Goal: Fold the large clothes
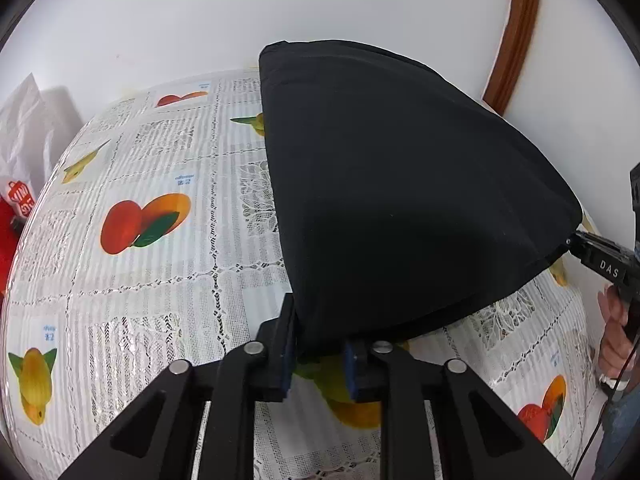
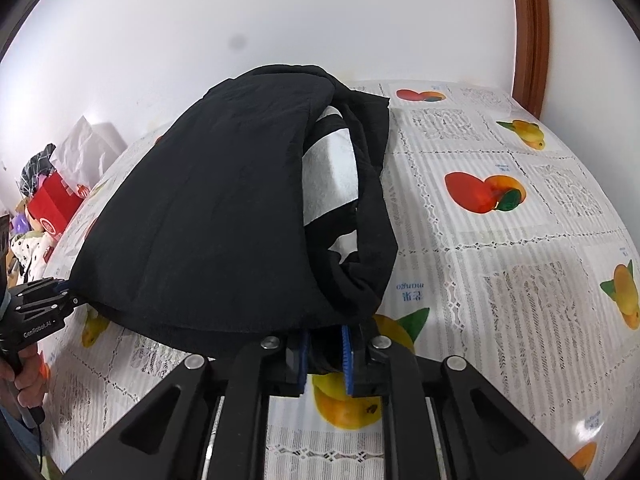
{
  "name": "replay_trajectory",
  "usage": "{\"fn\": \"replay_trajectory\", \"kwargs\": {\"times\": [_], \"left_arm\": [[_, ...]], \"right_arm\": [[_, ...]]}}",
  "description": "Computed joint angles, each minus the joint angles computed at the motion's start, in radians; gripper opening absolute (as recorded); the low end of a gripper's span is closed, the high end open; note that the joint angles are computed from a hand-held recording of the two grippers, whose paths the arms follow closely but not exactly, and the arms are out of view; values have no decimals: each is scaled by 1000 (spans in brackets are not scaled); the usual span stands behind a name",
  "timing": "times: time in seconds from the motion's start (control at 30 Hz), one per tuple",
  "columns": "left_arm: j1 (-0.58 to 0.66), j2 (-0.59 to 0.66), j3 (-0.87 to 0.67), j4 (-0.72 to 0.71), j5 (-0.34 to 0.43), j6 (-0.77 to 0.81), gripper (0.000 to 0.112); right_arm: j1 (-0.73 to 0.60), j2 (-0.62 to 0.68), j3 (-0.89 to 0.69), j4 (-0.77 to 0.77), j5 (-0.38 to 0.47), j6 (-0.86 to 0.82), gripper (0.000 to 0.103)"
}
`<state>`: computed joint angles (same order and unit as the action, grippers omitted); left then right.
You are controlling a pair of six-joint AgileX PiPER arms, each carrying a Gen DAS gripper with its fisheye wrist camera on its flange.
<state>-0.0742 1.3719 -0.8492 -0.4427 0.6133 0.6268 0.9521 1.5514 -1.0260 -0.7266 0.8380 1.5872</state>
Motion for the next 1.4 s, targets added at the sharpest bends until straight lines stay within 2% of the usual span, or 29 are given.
{"fn": "replay_trajectory", "kwargs": {"times": [0.13, 0.2, 0.33, 0.43, 0.5, 0.6, 0.67, 0.7, 0.8, 0.83, 0.9, 0.97, 1.0, 1.07, 1.1, 1.13, 1.17, 1.23, 1.3, 1.4], "left_arm": [[-32, -54, 50, 92, -54, -45, 10], [-23, -82, 67, 103, -45, -44, 9], [69, -135, 86, 19, 43, 54, 9], [128, -177, 105, -18, 111, 112, 9], [170, -205, 122, -35, 165, 143, 9], [193, -252, 146, -27, 195, 156, 11], [216, -268, 149, -25, 223, 170, 14], [235, -271, 144, -36, 247, 183, 15], [308, -295, 136, -72, 323, 234, 28], [346, -314, 139, -100, 352, 277, 36], [399, -354, 151, -143, 379, 340, 50], [418, -385, 165, -172, 377, 376, 52], [401, -383, 163, -167, 361, 360, 52], [320, -361, 161, -130, 296, 272, 51], [286, -344, 160, -115, 270, 236, 51], [249, -326, 156, -90, 243, 191, 51], [209, -304, 153, -58, 218, 137, 51], [191, -290, 153, -48, 205, 116, 51], [199, -297, 160, -63, 203, 138, 51], [240, -335, 171, -119, 226, 198, 51]], "right_arm": [[18, 6, -10, -14, 15, -9, 7], [31, -2, -8, -16, 10, -13, 6], [62, -24, 6, -12, -10, -4, 6], [97, -23, -4, -9, 13, 3, 6], [123, -19, -19, 4, 51, -11, 9], [168, -30, -47, 56, 130, -51, 11], [214, -41, -69, 60, 189, -66, 12], [250, -49, -85, 48, 227, -70, 16], [323, -70, -122, -7, 292, -56, 44], [341, -73, -131, -40, 305, -41, 47], [339, -75, -146, -73, 303, -23, 47], [300, -58, -160, -69, 273, -16, 47], [269, -46, -158, -67, 243, -5, 45], [199, -11, -167, -26, 185, -15, 32], [147, 17, -189, 39, 161, -56, 11], [119, 27, -184, 67, 122, -65, 2], [108, 4, -146, 54, 49, -35, 2], [160, -83, -77, -90, -7, 103, 2], [221, -123, -44, -176, 23, 179, 2], [209, -57, -75, -67, 90, 111, 3]]}}
